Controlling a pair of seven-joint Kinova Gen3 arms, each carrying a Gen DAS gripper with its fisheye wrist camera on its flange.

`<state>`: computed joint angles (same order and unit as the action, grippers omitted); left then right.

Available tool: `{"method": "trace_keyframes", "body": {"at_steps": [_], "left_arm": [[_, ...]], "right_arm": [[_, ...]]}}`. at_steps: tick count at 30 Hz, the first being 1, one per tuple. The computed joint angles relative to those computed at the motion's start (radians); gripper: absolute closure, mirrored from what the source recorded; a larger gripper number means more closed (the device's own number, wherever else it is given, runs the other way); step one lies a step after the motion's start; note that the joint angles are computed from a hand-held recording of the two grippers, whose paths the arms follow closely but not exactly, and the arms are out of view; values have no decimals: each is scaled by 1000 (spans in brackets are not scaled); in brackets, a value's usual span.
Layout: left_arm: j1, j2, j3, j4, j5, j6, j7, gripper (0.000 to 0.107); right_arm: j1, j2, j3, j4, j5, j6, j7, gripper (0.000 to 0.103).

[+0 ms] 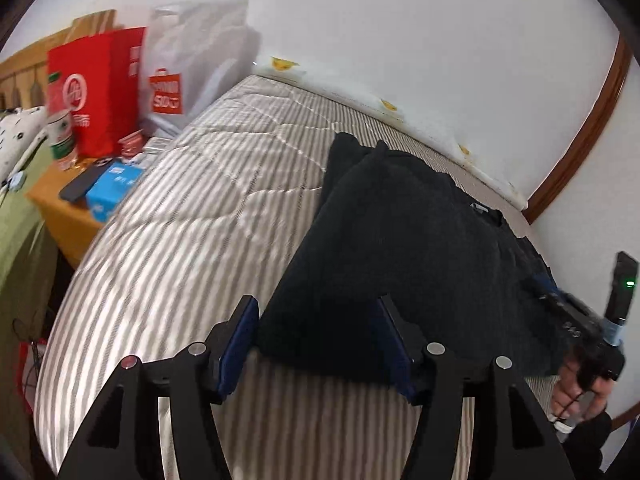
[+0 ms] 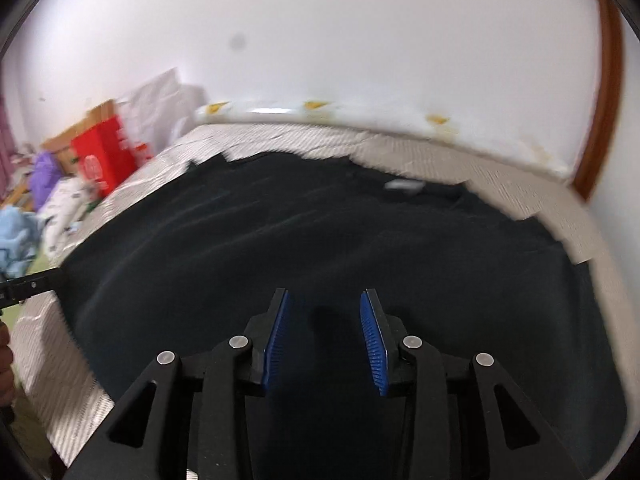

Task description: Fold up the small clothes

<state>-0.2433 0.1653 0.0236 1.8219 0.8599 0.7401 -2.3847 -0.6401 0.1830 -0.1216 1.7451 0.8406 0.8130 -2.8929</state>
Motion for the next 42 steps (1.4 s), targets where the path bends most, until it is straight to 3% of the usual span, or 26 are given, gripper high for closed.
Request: {"method": "trace_keyframes", "body": {"at_steps": [2, 4, 9, 13, 16, 25, 28, 31, 33, 35, 42], "left_arm": [[-34, -14, -8, 36, 58, 28, -57, 50], [-61, -2, -19, 50, 108, 95, -99, 50], [-58, 11, -24, 98, 176, 114, -147, 50], [-47, 27, -19, 110, 240, 99, -157, 50], [-31, 39, -13, 98, 256, 73, -124, 50], [35, 49, 24, 52, 172, -63, 12, 51], [70, 45, 30, 36, 99, -118, 82, 53], [97, 37, 38, 26, 20, -166, 172, 66], [101, 28, 48, 22, -6, -184, 199, 81], [100, 13, 60, 15, -16, -194, 195, 89], [139, -61, 81, -26, 6, -197, 121, 95]], "right_arm": [[-40, 30, 48, 2, -28, -12, 6, 67], [-106, 61, 93, -11, -29, 41, -14, 67], [-65, 50, 4, -13, -16, 105, -80, 67], [-106, 47, -20, -20, -15, 189, -72, 67], [-110, 17, -39, -1, -36, 192, -52, 67], [-73, -107, -93, 116, -54, 84, -70, 67], [-48, -143, -112, 142, -58, 67, -84, 67], [-28, -169, -130, 155, -56, 87, -103, 66], [-9, -188, -138, 165, -62, 90, -105, 67], [9, -213, -149, 179, -62, 100, -115, 67], [95, -311, -183, 222, -85, 119, -160, 66]]}}
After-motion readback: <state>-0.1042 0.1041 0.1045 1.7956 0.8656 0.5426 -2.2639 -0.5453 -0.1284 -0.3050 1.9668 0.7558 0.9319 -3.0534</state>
